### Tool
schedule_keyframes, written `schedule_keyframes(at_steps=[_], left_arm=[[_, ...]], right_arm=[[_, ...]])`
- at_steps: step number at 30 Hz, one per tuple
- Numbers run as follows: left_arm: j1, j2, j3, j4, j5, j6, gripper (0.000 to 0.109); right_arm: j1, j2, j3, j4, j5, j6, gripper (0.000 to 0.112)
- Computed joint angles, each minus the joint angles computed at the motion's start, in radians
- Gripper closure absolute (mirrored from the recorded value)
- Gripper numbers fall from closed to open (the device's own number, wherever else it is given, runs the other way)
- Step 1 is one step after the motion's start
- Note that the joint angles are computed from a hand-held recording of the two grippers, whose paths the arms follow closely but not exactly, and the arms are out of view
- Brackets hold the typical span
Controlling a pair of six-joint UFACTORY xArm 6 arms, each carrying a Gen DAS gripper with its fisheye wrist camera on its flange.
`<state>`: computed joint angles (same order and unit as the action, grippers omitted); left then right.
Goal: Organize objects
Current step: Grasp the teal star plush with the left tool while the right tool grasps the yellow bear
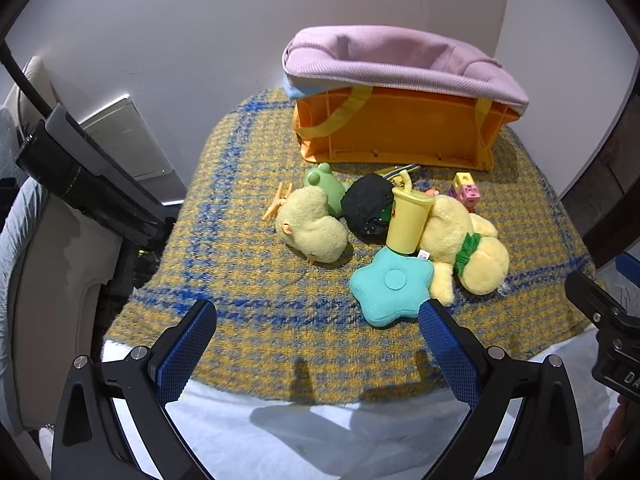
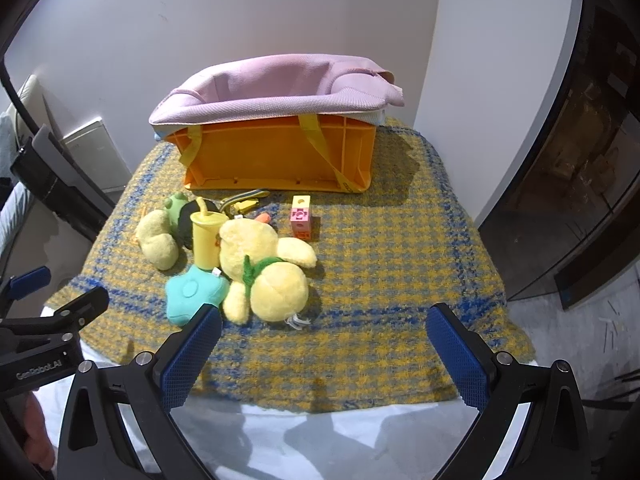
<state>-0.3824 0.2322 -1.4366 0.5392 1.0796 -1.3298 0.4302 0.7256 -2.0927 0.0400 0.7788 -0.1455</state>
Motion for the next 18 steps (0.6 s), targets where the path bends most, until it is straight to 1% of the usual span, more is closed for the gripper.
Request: schedule_keyframes(at_steps=[5,8,12,18], left_arm=[[0.024,0.048,0.009,-0.037,-0.099,0.032,0.006],[0.033,0.078,0.005,-0.043,-0.139,0.038,0.006],[0.041,0.112,-0.006,-0.032,-0.178,0.034,0.006],[0.059,0.178,-0.045,-0.062,-0.221,0.068,0.006]], right_arm=[[-0.007,0.03,-0.001,0.002,-0.032,-0.005,0.01],[-0.009,0.059,-0.018,0.0,-0.043,-0.012,0.01],[-0.015,0.097,-0.051,0.009,-0.044,-0.021,0.01],[-0.018,0.148,-0.108,-0.001,-0.046,-0.015,0.01]])
